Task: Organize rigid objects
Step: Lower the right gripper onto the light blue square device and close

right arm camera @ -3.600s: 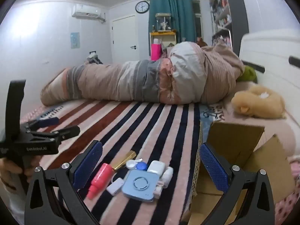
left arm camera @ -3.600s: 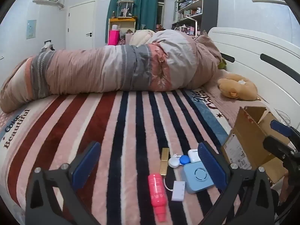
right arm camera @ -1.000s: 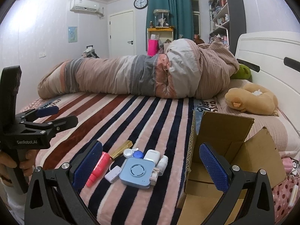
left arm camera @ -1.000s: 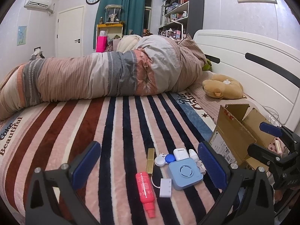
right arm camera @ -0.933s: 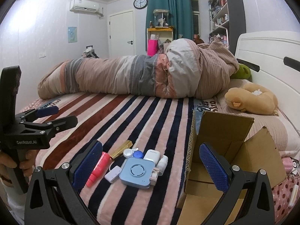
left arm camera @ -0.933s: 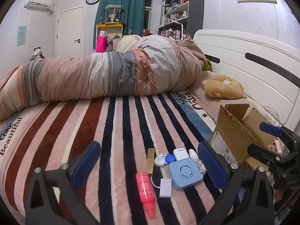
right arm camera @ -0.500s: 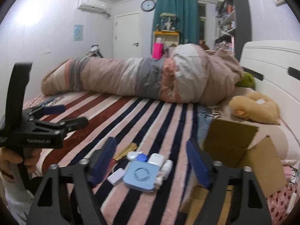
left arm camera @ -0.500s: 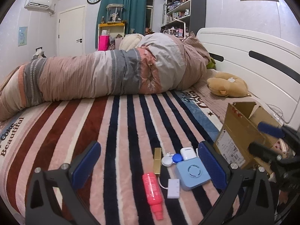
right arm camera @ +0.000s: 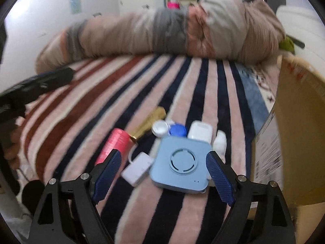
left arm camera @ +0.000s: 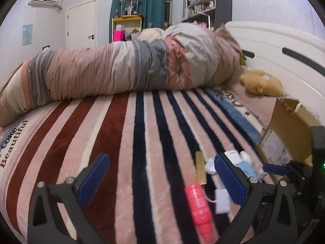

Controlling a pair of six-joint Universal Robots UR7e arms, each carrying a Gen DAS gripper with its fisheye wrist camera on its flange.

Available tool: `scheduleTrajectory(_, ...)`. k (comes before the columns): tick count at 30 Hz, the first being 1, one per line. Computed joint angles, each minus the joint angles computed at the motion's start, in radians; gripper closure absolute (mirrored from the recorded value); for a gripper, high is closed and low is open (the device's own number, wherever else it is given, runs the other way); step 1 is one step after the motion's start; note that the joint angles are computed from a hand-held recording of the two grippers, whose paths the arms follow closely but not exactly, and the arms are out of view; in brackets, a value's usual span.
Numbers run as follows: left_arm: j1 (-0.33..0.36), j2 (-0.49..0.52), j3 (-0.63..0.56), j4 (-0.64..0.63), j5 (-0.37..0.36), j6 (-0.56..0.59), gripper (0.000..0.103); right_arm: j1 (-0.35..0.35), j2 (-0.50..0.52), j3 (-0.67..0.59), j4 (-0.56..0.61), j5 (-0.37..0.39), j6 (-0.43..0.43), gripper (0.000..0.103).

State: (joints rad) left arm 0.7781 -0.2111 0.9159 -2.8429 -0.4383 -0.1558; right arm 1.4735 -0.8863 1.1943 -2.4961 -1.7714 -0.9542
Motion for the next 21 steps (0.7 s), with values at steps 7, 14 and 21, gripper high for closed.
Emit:
scheduleTrajectory(7,0.021,-0.024,0.035,-0.016,-0.067,-0.023,0.000,0.010,0.109,-0.085,-0.115,-0.181,0.036,0.007)
scheduleTrajectory(14,0.024,-0.035,0.051,0.001,-0.099,-0.030,0.000,-0.004,0.129,-0.142,-0.066,-0.156,0.059,0.019)
scheduleTrajectory(21,0.034,-0.038,0.040,0.056,-0.183,-0.064,0.000,-0.011,0.067,-0.069,-0.040,-0.094,-0.032,0.052)
